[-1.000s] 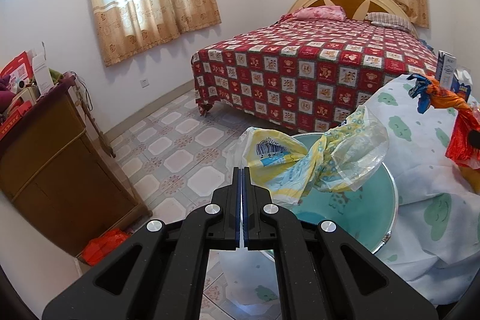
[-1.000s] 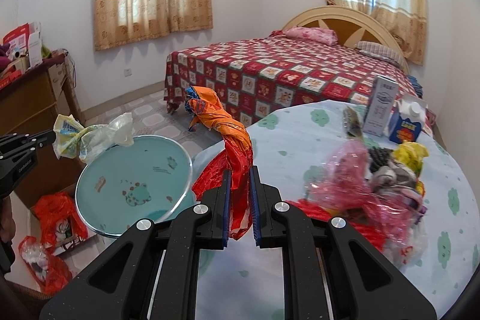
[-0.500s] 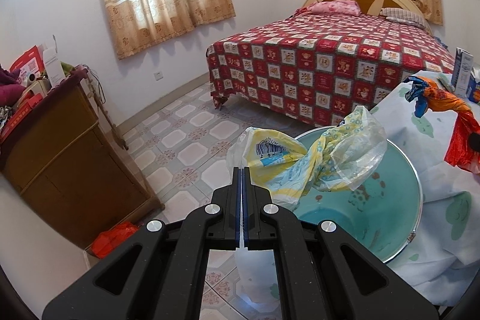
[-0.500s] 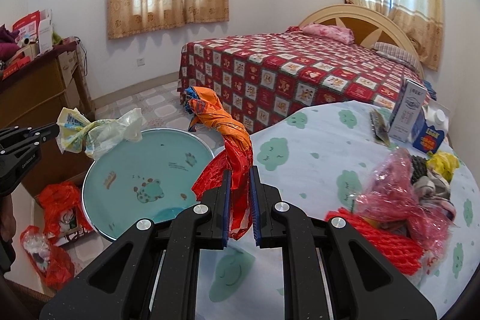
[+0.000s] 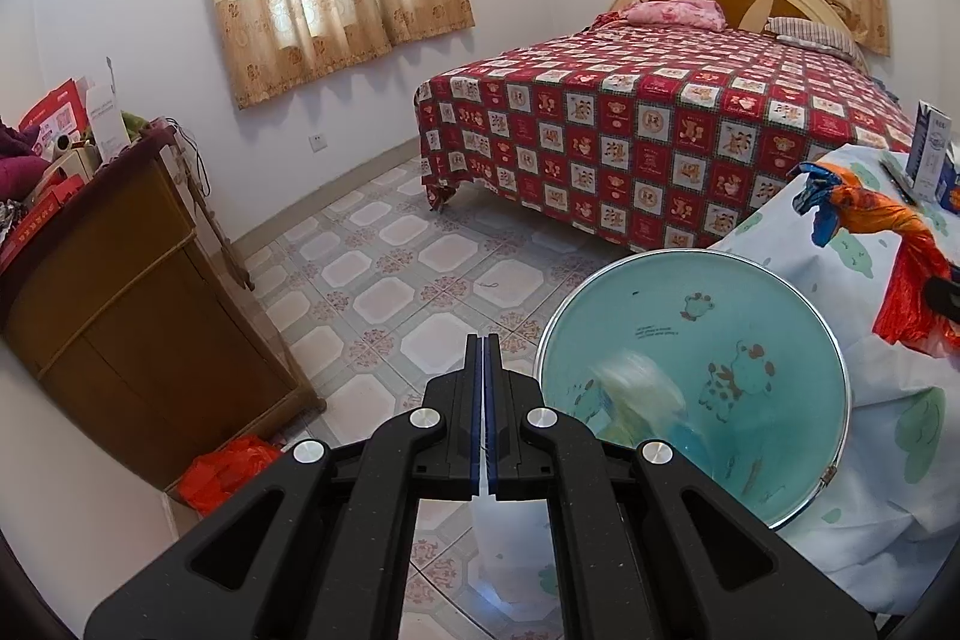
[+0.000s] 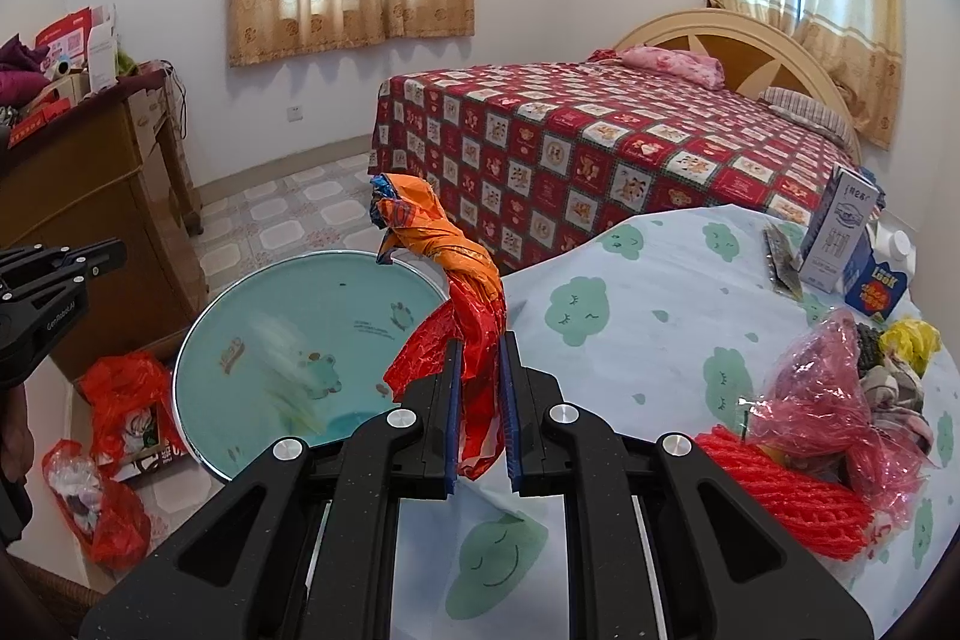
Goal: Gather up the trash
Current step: 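Carry the yellow-blue bag over the teal bin with the left tool and release it, then drop the orange bag into the teal bin with the right tool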
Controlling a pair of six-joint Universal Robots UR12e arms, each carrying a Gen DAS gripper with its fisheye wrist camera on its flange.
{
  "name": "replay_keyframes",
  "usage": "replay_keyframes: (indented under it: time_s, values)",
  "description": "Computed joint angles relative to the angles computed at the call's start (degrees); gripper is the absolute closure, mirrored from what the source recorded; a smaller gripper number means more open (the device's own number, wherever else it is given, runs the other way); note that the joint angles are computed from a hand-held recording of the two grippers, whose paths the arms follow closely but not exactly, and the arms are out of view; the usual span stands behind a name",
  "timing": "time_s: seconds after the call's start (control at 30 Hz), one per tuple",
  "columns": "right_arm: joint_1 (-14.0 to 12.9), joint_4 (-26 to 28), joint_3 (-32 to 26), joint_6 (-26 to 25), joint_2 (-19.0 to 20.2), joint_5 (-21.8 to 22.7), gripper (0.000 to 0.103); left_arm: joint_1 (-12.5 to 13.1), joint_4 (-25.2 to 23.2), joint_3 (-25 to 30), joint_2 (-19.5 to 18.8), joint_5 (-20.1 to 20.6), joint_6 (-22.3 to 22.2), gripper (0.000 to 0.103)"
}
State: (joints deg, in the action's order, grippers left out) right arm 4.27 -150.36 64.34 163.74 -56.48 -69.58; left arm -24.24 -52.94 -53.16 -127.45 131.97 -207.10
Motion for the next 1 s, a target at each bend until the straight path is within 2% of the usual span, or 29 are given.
replay_keyframes:
  time_s: [0.27, 0.33, 0.37, 0.4, 0.47, 0.5, 0.53, 0.6, 0.7, 0.87, 1.0]
  values:
    - [0.15, 1.98, -0.76, -1.42, 0.33, 1.59, 0.090, -0.01, 0.64, 0.09, -0.06, -1.13, 0.27, 0.100]
    - [0.19, 2.49, -0.86, -2.00, 0.41, 2.42, 0.084, -0.02, 0.66, 0.09, -0.05, -1.29, 0.16, 0.099]
    - [0.26, 2.30, -0.81, -2.05, 0.43, 2.33, 0.077, -0.01, 0.70, 0.09, -0.04, -1.51, 0.11, 0.099]
    - [0.31, 2.16, -0.76, -2.15, 0.45, 2.37, 0.069, 0.02, 0.47, 0.16, -0.04, -1.91, 0.04, 0.095]
    - [0.33, 2.34, -0.72, -2.27, 0.46, 2.59, 0.068, 0.02, 0.29, 0.09, 0.06, -2.06, -0.10, 0.080]
    - [0.34, 2.35, -0.68, -2.24, 0.45, 2.50, 0.067, -0.05, 0.33, 0.09, 0.03, -1.64, -0.25, 0.064]
    - [0.31, 2.27, -0.60, -2.09, 0.42, 2.47, 0.067, -0.13, 0.48, 0.09, -0.02, -1.05, -0.30, 0.056]
    - [0.20, 1.77, -0.31, -1.51, 0.28, 2.47, 0.064, -0.19, 0.41, 0.08, -0.02, -1.08, -0.27, 0.056]
    - [-0.18, 0.52, 0.55, -0.64, -0.27, 2.42, 0.063, -0.25, -0.20, 0.28, -0.16, -1.24, -0.62, 0.047]
    - [-1.36, -3.35, 3.76, 0.61, -2.22, 0.04, 0.061, -0.41, -0.62, 0.55, -0.48, -2.16, -0.07, 0.039]
    - [-3.75, -8.30, 7.69, 5.14, -4.62, -2.17, 0.061, -0.98, -1.65, 1.39, -1.37, -3.56, 1.23, 0.038]
